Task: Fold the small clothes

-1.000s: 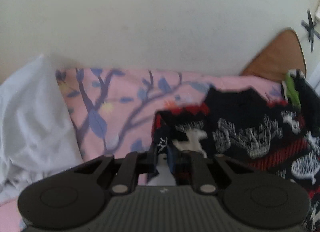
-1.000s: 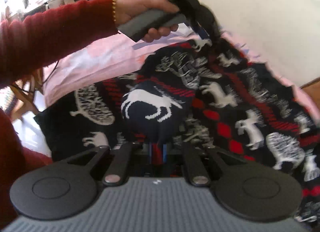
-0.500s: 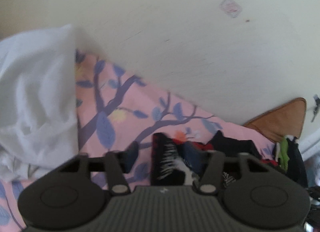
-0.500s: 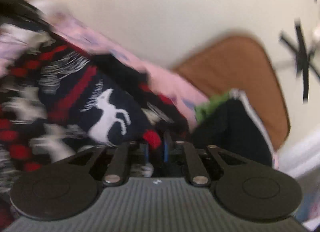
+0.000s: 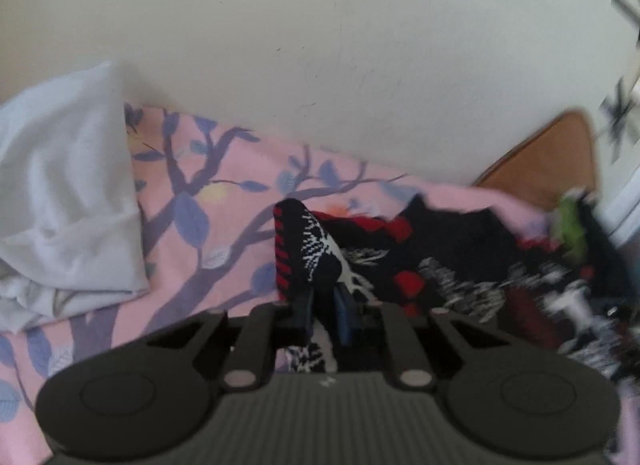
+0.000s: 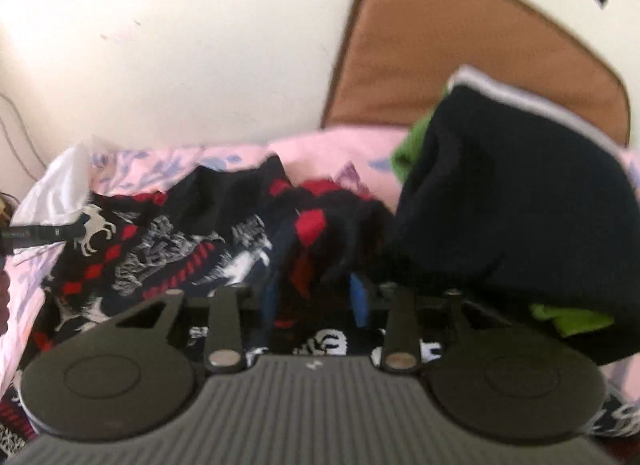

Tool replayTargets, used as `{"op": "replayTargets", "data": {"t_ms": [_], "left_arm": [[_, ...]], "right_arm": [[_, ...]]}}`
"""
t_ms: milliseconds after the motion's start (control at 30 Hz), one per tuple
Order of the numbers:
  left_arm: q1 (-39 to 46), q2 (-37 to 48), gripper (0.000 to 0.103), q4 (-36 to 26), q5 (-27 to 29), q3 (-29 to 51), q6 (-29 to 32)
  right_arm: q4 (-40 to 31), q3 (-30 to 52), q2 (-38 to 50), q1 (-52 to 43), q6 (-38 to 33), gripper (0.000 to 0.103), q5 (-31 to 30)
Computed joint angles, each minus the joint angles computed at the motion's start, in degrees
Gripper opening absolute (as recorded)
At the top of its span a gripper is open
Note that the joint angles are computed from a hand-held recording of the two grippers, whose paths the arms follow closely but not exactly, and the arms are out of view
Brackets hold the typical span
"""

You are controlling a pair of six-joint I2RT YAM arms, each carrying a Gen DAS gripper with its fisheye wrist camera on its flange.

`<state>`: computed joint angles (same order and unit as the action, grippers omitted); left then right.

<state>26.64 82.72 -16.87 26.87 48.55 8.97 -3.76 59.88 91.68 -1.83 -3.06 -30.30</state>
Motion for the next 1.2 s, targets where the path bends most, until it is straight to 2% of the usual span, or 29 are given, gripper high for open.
{"op": "replayTargets", "data": {"t_ms": [67,133,167,233,267,433,500,533,600,767,833,867,933,967,1000,1033,1133,1200], "left_arm": [[-0.55,-0.44,0.011,3.67,-3.25,-2.05,-0.05],[0.82,0.03,0.012,3.57,-1.65,-1.69,-2.71],[1.64,0.01,0.016,3.28,-1.97,-1.44,-3.20],[3.24,-0.59,0.024,3.15,-4.43,-1.23,-4.22],[4.35,-1.66,0.023,2.56,-4.60,-1.41,-5.25],[9.67,-8.20,0.027,0.46,5.82,-3.07,-7.83],[7.96,-12.36,0.033,1.01,7.63,-5.34,-8.08],[6.48,-14.20,0.035,1.34,8.04,-6.73,-7.85],[2.32,-15.95,0.035,2.54,8.57,-8.87,-7.39],[-8.89,-13.58,0.035,8.03,8.84,-13.13,-8.62],[-11.83,-11.48,0.035,9.49,8.02,-14.04,-8.71],[-12.99,-9.81,0.034,10.59,7.09,-14.41,-8.60],[-13.36,-9.40,0.034,15.68,6.39,-17.28,-8.05],[-13.36,-9.58,0.034,16.19,6.46,-17.81,-6.75],[-13.44,-9.90,0.034,16.25,6.45,-18.13,-6.73],[-13.21,-9.85,0.034,16.24,6.80,-18.13,-6.90],[-11.14,-9.71,0.036,15.00,9.92,-17.72,-7.28],[-8.67,-10.12,0.037,13.46,13.86,-17.30,-7.19]], "right_arm": [[0.14,1.14,2.51,1.06,0.77,0.005,4.22],[-0.65,1.51,2.72,-0.03,2.89,0.005,2.76],[-1.35,1.02,1.71,-0.61,2.94,0.005,2.70],[-1.66,-1.89,-1.75,-2.32,0.65,0.012,2.19],[-1.82,-3.84,-4.34,-3.48,0.14,0.013,1.30],[2.22,-16.97,-18.19,-20.66,0.46,0.014,-17.67],[3.49,-21.71,-22.20,-29.70,1.25,0.023,-24.20],[5.29,-23.86,-23.23,-32.51,1.73,0.028,-24.77],[8.07,-29.12,-26.30,-38.87,-0.02,0.054,-23.73],[6.14,-35.01,-24.15,-46.66,-8.53,0.057,-22.03],[7.17,-37.27,-23.05,-48.09,-10.95,0.058,-20.61],[9.53,-38.77,-22.63,-47.76,-11.32,0.058,-17.98],[12.95,-40.11,-20.11,-46.74,-11.68,0.055,-13.75],[13.88,-40.34,-18.59,-46.31,-11.82,0.047,-13.65],[16.98,-42.01,-18.97,-46.01,-11.45,0.018,-13.96],[15.17,-41.12,-18.59,-45.70,-12.34,0.010,-15.54],[0.08,-34.61,-20.54,-47.21,-9.45,0.010,-26.91],[-5.55,-33.05,-30.59,-45.76,-5.86,0.010,-33.63]]}}
